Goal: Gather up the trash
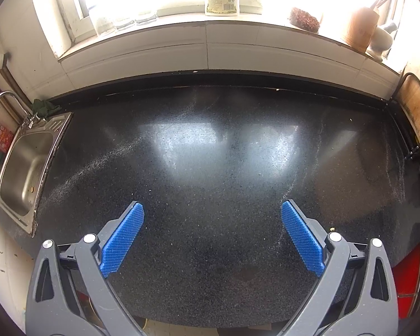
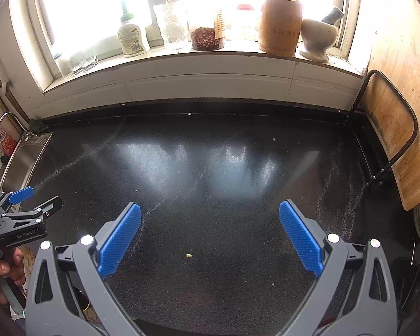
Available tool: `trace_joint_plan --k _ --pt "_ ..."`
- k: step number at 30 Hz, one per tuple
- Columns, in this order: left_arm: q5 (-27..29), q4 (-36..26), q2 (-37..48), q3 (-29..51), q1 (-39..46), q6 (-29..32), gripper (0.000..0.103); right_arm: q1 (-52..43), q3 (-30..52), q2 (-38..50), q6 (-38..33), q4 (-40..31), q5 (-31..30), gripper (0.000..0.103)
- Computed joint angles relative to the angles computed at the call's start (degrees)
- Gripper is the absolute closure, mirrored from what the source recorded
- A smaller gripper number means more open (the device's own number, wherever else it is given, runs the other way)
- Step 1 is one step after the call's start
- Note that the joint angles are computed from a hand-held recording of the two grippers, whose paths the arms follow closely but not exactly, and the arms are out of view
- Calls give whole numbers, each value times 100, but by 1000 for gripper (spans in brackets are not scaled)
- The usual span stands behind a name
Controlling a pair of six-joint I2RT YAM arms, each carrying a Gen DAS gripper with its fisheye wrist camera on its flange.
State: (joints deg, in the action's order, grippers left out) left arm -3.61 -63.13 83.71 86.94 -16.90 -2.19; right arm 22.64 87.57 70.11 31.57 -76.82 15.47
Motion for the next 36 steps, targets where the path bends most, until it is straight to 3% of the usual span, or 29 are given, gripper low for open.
trace_joint_plan --k 36 --pt "8 -9 54 15 28 14 7 70 -81 -54 122 5 -3 7"
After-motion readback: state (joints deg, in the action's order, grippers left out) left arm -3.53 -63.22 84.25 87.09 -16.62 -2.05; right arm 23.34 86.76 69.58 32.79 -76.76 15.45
